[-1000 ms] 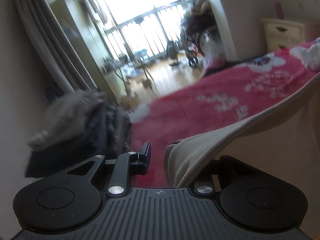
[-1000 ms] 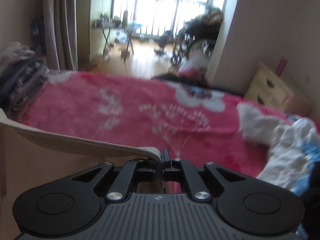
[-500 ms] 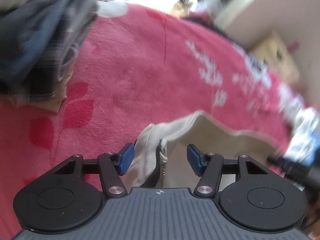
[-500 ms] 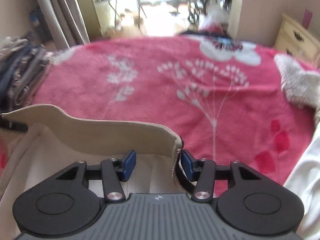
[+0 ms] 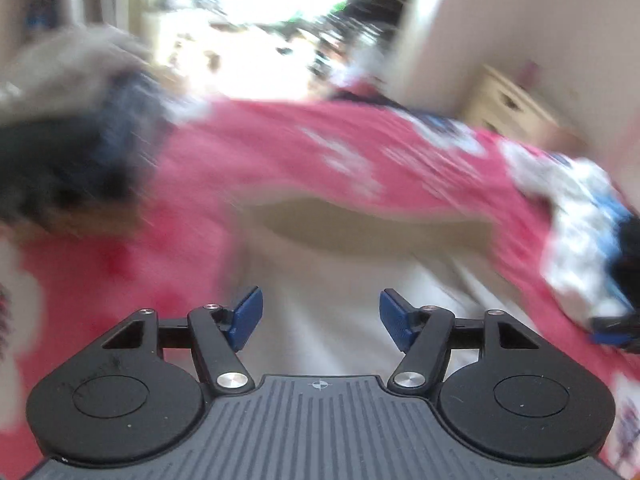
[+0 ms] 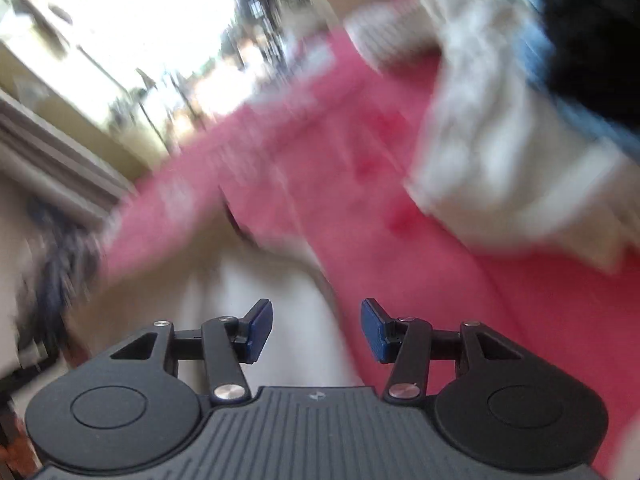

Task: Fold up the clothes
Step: 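Lay the beige jacket flat on the bed and open both tools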

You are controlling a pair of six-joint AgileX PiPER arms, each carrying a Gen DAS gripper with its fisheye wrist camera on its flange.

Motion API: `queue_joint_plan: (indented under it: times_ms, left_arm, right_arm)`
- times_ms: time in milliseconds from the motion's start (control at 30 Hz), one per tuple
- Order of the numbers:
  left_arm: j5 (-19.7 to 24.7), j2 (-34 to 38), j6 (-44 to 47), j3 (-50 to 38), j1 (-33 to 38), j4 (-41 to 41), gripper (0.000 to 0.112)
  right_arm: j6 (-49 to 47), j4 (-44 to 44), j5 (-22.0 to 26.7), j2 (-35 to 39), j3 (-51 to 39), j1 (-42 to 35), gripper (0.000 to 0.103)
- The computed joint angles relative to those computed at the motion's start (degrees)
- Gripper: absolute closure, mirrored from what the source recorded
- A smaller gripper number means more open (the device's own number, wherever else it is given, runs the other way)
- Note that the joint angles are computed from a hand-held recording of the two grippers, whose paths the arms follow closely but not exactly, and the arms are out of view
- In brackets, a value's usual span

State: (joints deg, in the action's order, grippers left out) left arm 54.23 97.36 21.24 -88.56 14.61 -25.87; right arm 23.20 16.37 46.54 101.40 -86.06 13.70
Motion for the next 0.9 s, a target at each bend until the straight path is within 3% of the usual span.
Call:
queue_joint_plan:
  times_ms: [200, 367, 500, 633, 700, 733, 767, 900]
  left_arm:
    - [4.7, -4.0, -4.1, 10.6, -10.0, -3.2, 0.047]
    - [2.8, -9.1, -8.6, 17.9, -15.9, -0.1, 0.047]
    - [1.7, -14.1, -13.7, 20.2, -18.9, 8.3, 0.048]
    - [3.5, -20.3, -19.8, 22.3, -17.7, 16.6, 0.048]
    - [6.1, -24.7, -21.8, 23.8, -14.9, 21.0, 0.048]
    - [7.7, -26.7, -22.6, 24.6, -13.3, 23.4, 0.048]
    - [9.1, -28.6, -23.6, 25.4, -11.8, 25.9, 0.048]
    - [14.8, -35.0, -25.2, 27.9, -4.2, 33.8, 0.048]
  right_arm:
    - [-13.4, 11.7, 4.0, -10.6, 19.7, -3.9, 0.050]
    - [-21.7, 24.3, -1.5, -15.6, 32.0, -6.7, 0.050]
    - [-27.1, 34.4, -4.2, -16.6, 36.2, -8.4, 0.045]
    - [-27.2, 31.0, -5.2, -15.0, 34.6, -5.1, 0.041]
    - [-26.4, 25.9, -5.4, -14.6, 32.6, -3.2, 0.052]
    - [-26.4, 23.6, -5.1, -14.3, 31.6, -2.5, 0.064]
    - [-26.2, 21.0, -4.3, -13.9, 30.1, -1.7, 0.088]
    - [-21.1, 3.2, 0.1, -14.0, 22.2, 2.9, 0.094]
